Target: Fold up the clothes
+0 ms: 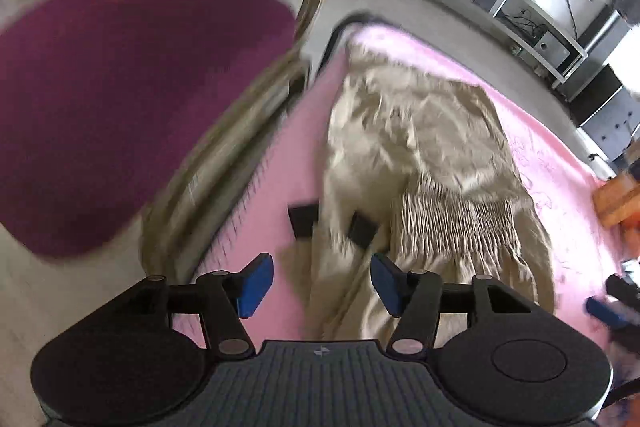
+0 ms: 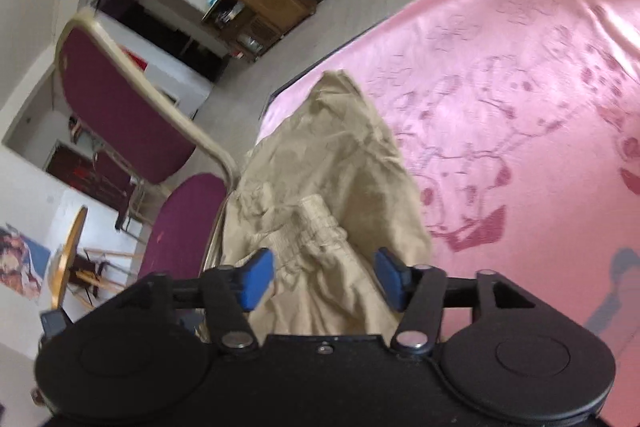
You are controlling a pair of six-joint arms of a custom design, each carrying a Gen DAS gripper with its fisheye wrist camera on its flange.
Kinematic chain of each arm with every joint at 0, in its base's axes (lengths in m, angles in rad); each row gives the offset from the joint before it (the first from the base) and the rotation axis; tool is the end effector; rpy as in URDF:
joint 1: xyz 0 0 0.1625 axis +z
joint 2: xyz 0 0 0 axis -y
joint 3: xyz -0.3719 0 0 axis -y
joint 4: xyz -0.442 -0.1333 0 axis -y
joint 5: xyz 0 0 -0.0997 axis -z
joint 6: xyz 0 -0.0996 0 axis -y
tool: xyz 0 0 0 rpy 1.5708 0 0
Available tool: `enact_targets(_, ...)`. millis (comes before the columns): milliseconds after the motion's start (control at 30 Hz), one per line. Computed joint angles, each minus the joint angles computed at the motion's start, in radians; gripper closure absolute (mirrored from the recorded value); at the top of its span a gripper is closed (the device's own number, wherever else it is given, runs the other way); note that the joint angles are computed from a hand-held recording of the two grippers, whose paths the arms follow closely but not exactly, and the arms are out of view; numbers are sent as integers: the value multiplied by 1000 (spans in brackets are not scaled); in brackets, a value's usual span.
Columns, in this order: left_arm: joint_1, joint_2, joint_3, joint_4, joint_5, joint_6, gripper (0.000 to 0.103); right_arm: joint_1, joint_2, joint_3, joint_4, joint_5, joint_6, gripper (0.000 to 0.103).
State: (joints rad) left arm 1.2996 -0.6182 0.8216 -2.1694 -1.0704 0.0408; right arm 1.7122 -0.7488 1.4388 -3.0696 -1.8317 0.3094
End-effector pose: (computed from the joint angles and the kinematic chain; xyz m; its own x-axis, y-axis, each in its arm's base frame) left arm -0.0563 -0.8786 0.2465 -0.8840 0.0933 -0.4581 0.2835 0.8861 -0.3666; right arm 0.2125 -0.7291 0.1400 -0.9658 0.2544 -0.0507 0.2066 0.6362 -0.7433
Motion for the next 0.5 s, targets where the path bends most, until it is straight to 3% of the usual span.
enact_targets(167, 7, 51, -67, 54, -9, -16, 40, -55, 14, -3, 6, 32, 129, 43)
enact_targets(333, 11, 74, -99, 111, -13, -29, 39, -71, 36, -23, 7, 15, 146, 41)
enact_targets(500, 14, 70, -88, 88, -54, -11, 38, -86, 67, -57, 2, 28, 113, 41)
